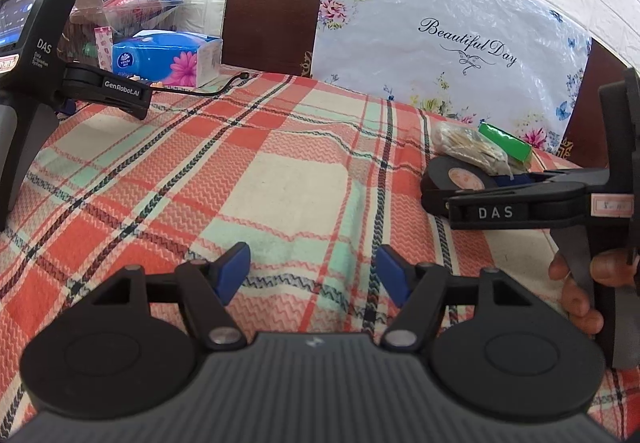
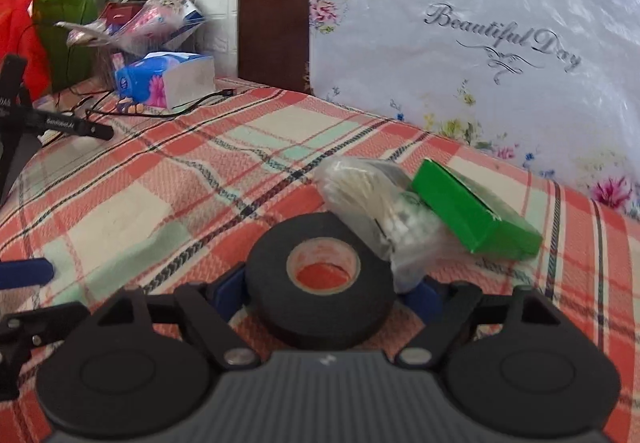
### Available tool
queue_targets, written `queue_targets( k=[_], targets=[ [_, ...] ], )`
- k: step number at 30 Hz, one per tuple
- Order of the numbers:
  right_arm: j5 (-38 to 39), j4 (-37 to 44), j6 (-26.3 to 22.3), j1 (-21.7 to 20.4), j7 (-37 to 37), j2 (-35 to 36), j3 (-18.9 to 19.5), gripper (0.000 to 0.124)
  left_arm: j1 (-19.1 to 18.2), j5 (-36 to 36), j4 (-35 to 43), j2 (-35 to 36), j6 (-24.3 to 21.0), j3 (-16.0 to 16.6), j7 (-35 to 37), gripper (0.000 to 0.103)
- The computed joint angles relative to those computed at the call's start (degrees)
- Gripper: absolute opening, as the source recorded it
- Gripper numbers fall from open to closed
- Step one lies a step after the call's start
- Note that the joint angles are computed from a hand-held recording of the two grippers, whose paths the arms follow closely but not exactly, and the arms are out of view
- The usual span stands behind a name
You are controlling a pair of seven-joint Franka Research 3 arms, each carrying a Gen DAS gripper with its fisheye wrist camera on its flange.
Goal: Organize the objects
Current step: 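Move the right gripper to the black tape roll and grasp it, then lift the black tape with the right gripper toward the left gripper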
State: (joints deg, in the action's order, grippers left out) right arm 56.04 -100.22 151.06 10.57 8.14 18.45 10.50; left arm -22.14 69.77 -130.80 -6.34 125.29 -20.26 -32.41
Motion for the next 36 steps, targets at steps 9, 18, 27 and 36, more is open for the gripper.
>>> queue_targets(
  k=[9,18,27,36],
  targets=[
    [3.1,-8.3,-7.3,-3.6,-5.1,-7.6,-3.1,0.081,-0.8,-2.2,2.1,1.7,-2.3,-0.1,3.9,0.074],
    [5.5,-18.7,-7.1,-7.0,-6.3,-16.8,-11.2,0.081,-2.2,-4.8,5.2,4.2,-6.2,0.1,8.7,0.078],
    [7.1,-20.1,-6.1,-11.0,-5.6,-17.7,-14.8,0.081,-4.9,-8.0,9.7,7.2,-12.7,0.1,10.1,0.079],
    [8.9,-20.4,-6.8,-11.7,-6.6,-17.8,-14.7,0.082,-8.1,-7.7,14.7,11.2,-12.9,0.4,11.3,0.079]
  ],
)
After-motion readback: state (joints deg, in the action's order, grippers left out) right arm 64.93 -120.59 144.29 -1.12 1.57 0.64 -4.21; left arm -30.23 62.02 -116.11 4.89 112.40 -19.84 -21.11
